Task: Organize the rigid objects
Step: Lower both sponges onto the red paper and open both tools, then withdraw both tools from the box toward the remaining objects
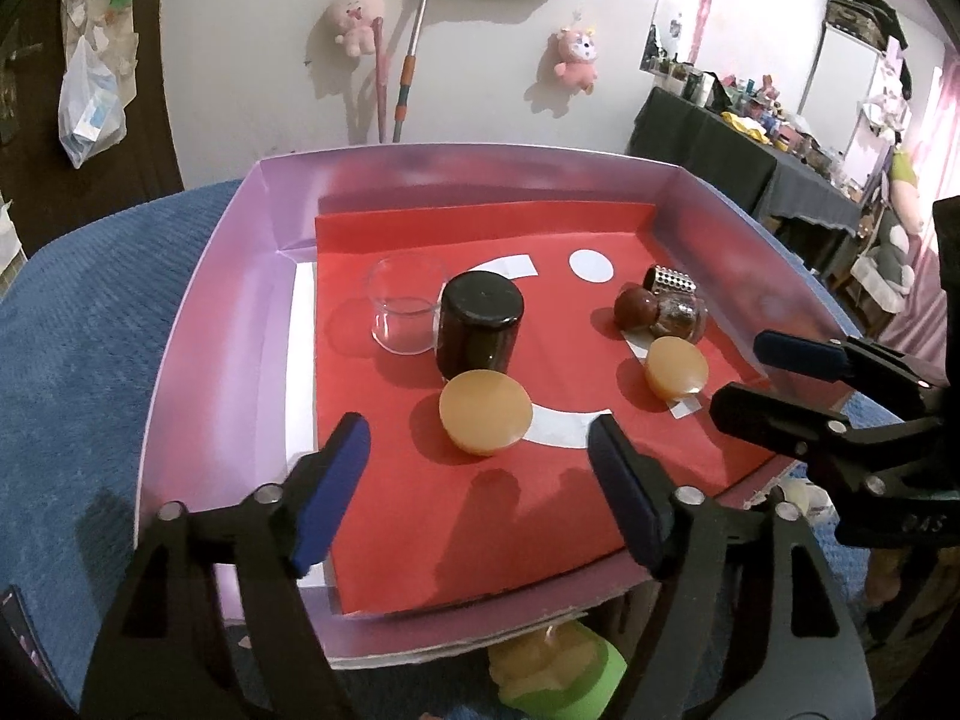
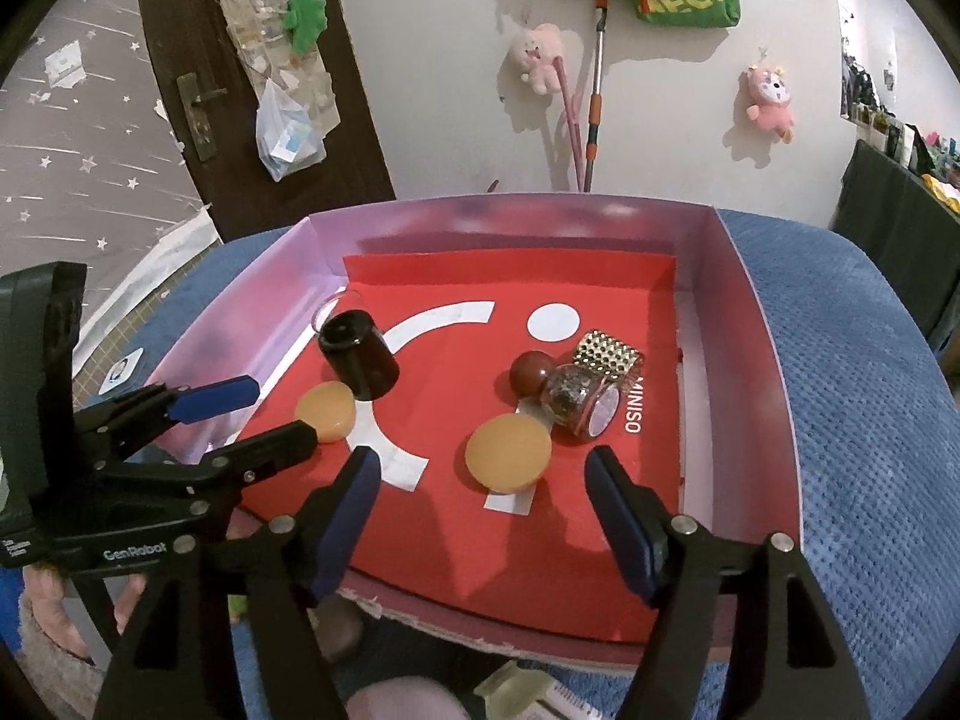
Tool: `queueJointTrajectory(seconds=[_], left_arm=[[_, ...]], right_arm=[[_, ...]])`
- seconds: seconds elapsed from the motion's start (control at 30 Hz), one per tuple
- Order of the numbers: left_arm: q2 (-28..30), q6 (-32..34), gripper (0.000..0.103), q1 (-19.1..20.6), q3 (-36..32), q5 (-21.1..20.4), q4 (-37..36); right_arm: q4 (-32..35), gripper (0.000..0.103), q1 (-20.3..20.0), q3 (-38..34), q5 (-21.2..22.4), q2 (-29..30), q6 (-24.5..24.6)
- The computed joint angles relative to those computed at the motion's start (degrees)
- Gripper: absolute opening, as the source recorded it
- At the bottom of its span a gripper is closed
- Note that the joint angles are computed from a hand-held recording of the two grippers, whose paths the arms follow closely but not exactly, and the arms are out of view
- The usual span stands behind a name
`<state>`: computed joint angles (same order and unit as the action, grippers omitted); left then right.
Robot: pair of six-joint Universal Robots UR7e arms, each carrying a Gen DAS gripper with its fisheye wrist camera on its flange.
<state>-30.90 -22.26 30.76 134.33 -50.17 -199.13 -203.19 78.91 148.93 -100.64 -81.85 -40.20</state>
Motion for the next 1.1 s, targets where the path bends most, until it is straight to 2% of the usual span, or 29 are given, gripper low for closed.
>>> queueJointTrajectory(seconds=[0.2,0.33,0.4,0.53,0.63,0.87,1.1], left_arm=[[0.2,-0.1,0.078,-1.4,0.5,1.7,0.2],[0.2,0.2,0.086,-2.2,1.0,1.9,-0.4],[0.4,0.3,0.090,-2.9,1.3,2.2,-1.1],[0.3,0.1,0.094,-4.0,1.8,2.9,-1.6],[0.2,-0.2,0.103,-4.6,2.2,3.9,-1.8],[-0.6,-0.7,0.103,-5.4,3.3,3.7,-2.0],[-0.3,-1.9,0.103,-6.4,4.2,4.6,-2.9]], right_arm=[[-1.3,0.081,0.4,1.5,0.5,-1.0,-0.7],[-1.1,0.085,0.4,2.0,1.3,-2.0,-1.1],[-1.7,0.094,0.4,2.5,1.5,-2.4,-1.5],[-1.5,0.095,0.1,3.4,2.3,-3.8,-1.7],[-0.9,0.098,-0.3,3.9,3.1,-5.2,-1.8],[0.1,0.103,-0.9,5.0,4.7,-7.4,-2.2],[1.3,0.103,-1.4,6.1,5.9,-9.4,-2.5]])
